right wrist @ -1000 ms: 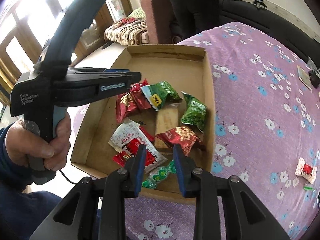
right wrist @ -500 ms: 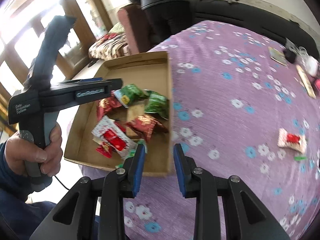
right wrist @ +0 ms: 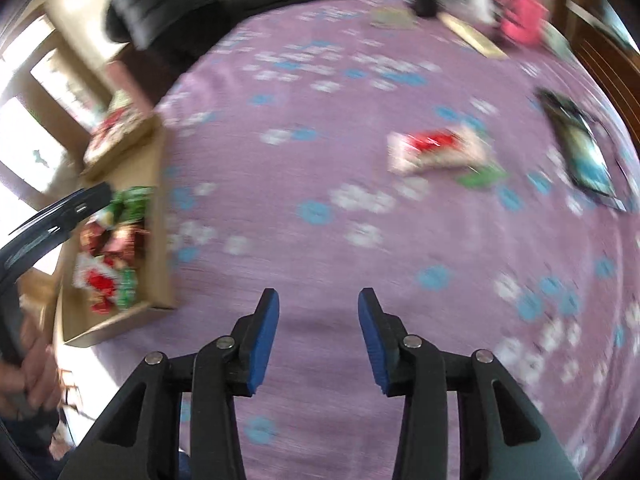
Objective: Organize snacks
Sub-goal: 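Open both grippers to release the packets into the tray and lift away, then move both grippers over the table toward the remaining white-red sachet and clear packet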
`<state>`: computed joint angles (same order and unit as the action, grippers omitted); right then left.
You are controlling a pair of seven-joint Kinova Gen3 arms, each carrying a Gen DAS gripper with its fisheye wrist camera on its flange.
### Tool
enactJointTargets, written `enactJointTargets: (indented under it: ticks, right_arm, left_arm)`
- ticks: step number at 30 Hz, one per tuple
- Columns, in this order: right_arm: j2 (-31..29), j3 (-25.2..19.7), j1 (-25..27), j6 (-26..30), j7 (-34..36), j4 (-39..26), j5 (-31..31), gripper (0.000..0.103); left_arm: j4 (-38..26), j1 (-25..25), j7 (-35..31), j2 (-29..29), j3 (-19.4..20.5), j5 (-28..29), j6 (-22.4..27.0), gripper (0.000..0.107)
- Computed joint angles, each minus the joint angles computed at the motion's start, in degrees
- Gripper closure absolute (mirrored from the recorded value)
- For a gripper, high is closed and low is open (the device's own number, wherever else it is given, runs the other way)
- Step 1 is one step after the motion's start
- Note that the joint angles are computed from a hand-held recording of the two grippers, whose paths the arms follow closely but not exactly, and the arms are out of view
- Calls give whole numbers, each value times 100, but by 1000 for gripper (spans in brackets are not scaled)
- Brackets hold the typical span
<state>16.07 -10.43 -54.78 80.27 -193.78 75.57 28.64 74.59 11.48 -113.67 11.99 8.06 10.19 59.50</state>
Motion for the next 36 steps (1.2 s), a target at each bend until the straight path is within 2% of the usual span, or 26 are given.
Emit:
enactJointTargets:
  ticks: [6,9,16,23,25,30,34,36]
  right_arm:
    - [-380,-140,63,4,-671,644,-257,62]
    - [-549,-258,87,30,-949,885,-267,62]
    - [-803,-474,201,135,-1185,1098,-126,62]
    - [-944,-504,504,199,-536,989,127,62]
    - [-958,-448,681,172,-190,926,144,62]
    - [-927,-239,1163,-25,588,822,319,62]
    - [-895,6,1696,-508,1085,959,37,62]
    - [-932,79,1923,-854,1199,1108,-144,66]
  left_arm:
    - [156,374,-268,-19,220,-90,236,54]
    - [113,567,-288,118,281,-147,541,53]
    - [76,906,-205,422,289,-329,1114,53]
    - [209,936,-120,411,246,-377,1064,50]
    - [292,920,-157,370,243,-390,1006,43]
    - [581,889,-346,202,254,-441,766,37]
    - [732,827,-437,106,247,-390,619,32]
    - [812,800,-480,58,241,-384,569,30]
